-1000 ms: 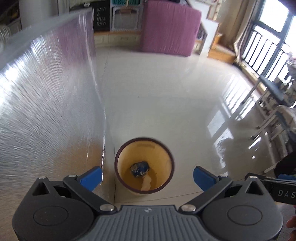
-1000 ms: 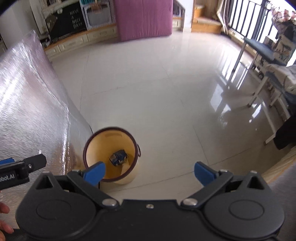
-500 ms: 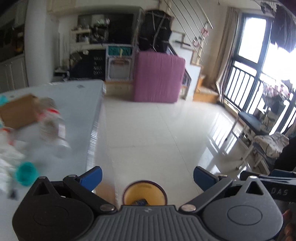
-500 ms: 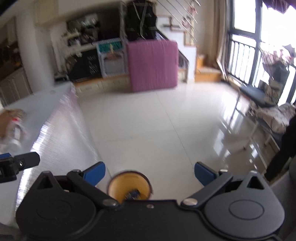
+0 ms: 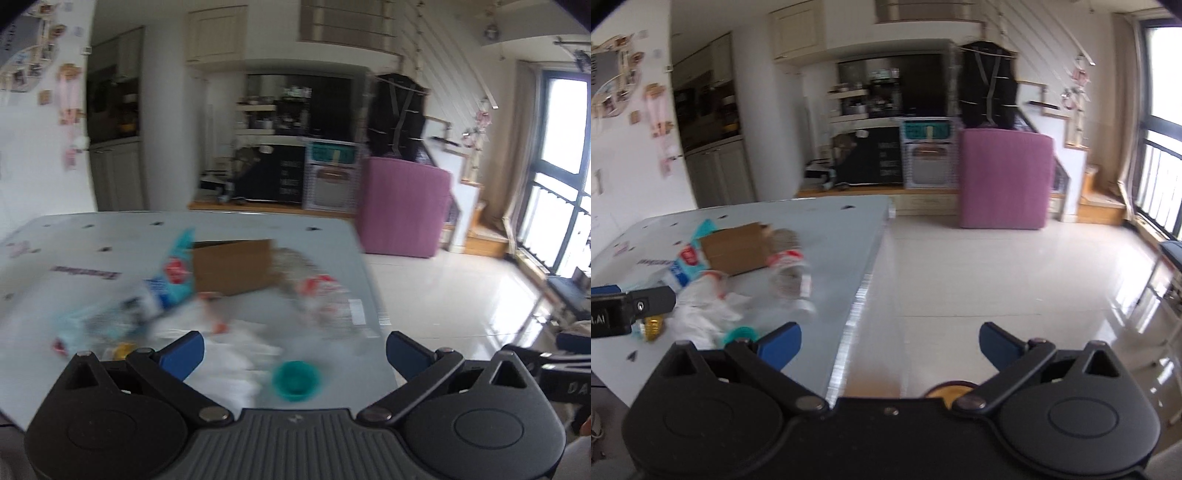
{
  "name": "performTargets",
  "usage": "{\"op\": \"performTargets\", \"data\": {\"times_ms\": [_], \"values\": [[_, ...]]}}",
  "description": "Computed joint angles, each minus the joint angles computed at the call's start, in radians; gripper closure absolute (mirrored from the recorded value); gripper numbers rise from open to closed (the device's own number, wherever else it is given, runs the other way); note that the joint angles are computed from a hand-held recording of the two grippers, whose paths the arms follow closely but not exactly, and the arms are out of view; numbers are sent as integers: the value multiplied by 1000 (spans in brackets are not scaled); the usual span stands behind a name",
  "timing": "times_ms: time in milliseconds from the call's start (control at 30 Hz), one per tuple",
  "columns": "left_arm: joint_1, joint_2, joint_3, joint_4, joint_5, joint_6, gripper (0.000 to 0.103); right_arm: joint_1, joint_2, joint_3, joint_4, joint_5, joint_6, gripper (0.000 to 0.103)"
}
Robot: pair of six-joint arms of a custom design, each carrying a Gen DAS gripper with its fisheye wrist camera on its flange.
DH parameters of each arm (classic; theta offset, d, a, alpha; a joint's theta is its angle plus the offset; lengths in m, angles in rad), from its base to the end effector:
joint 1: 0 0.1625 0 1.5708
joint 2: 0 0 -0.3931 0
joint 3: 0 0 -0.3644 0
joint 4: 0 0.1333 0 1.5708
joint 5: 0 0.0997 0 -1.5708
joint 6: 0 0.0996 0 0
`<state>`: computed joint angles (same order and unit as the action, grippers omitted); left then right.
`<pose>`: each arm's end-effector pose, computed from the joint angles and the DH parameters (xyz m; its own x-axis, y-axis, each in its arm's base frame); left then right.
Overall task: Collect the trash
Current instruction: 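Move both tools back from the bin to the table, then grasp the white tissue with the left tool while the right tool grasps the teal bottle cap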
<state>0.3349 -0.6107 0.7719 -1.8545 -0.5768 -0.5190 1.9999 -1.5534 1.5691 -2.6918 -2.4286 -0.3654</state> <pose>-0.6723 -0.4635 0.2877 -0.7046 0.2562 -0.6618 0.6770 0.5220 -0.5188 0.2500 -0.4071 0.6097 -0.7515 0.1740 0.6364 -0.4874 0.5036 -0.7133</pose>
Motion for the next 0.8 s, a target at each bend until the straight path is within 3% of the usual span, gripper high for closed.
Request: {"op": "performTargets", "data": {"times_ms": [133,267,400,533,600,800], "values": [[26,-63,73,15,21,-10,0,11,43,16,-32,48,6,0],[59,-100,129,-17,-17,39,0,2,80,51,-106,109,-69,0],[92,-133,193,-108,-66,88,0,-27,109,54,-50,212,-79,0],[118,-144,218,-184,-116,145,1,-63,153,52,-20,277,-136,16],[131,-137,211,-192,-152,193,2,-77,177,49,-10,287,-152,18],[182,-86,152,-167,-242,273,10,-119,238,18,7,319,-145,36]]}}
